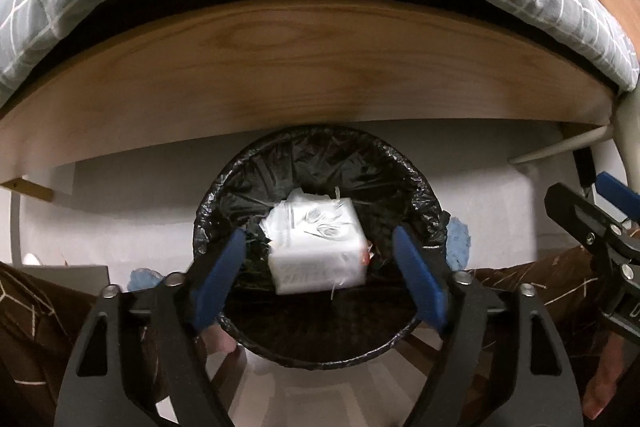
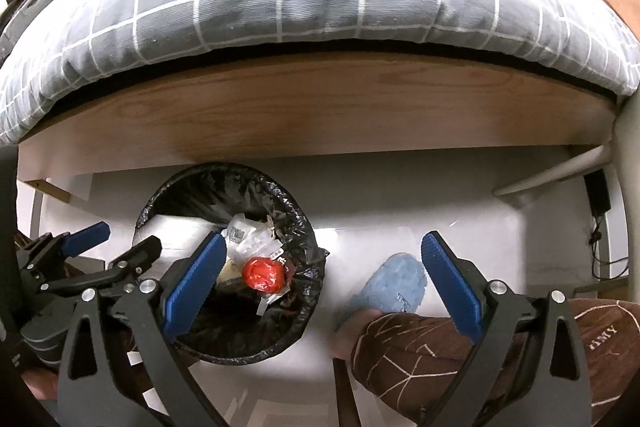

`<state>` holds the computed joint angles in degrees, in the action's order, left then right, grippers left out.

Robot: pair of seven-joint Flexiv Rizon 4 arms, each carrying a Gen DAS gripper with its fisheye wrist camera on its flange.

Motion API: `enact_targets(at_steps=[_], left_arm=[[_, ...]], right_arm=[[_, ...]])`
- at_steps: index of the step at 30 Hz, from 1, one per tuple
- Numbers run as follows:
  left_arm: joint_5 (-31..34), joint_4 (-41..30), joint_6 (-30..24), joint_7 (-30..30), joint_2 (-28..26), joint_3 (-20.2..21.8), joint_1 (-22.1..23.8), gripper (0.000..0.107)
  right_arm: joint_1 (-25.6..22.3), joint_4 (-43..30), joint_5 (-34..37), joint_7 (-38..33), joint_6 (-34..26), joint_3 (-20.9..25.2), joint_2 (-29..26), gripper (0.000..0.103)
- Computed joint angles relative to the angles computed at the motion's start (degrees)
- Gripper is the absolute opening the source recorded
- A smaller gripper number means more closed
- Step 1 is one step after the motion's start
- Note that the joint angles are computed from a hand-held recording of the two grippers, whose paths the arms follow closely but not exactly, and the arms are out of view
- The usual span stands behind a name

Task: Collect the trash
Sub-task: 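Open the left tool to drop the white earphone box into the bin, then move both open tools back up over the bed toward the remaining trash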

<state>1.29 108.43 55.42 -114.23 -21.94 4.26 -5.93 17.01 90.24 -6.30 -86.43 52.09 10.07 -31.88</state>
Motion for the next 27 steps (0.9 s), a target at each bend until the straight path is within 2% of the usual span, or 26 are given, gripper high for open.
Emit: enact_targets(at_steps=[6,11,18,27], left_arm=[[-0.1,0.4,0.1,0.2,0.2,0.1,0.3,0.093],[-0.4,1.4,0.8,1.3,0.6,0.0,0.8,0.097],[0.9,3.5,1.9,-0.1,2.7,1.4,1.2,0.097],[7.4,2.8,-0.6,-3.8,6.7,2.8,1.3,0.097]], right_arm=[[0.1,-0.3,0.1,-0.7,-0.5,0.2,-0.3,0.094],[0.3,-0.9,0.4,-1.4,-1.0,0.5,-0.6,0.094],[1.0,-2.4,1.3,-2.8,-1.7,1.5,-1.2,0.094],[2.3,-3.2,1.5,-3.2,-1.5,1.5,-0.1,0.094]])
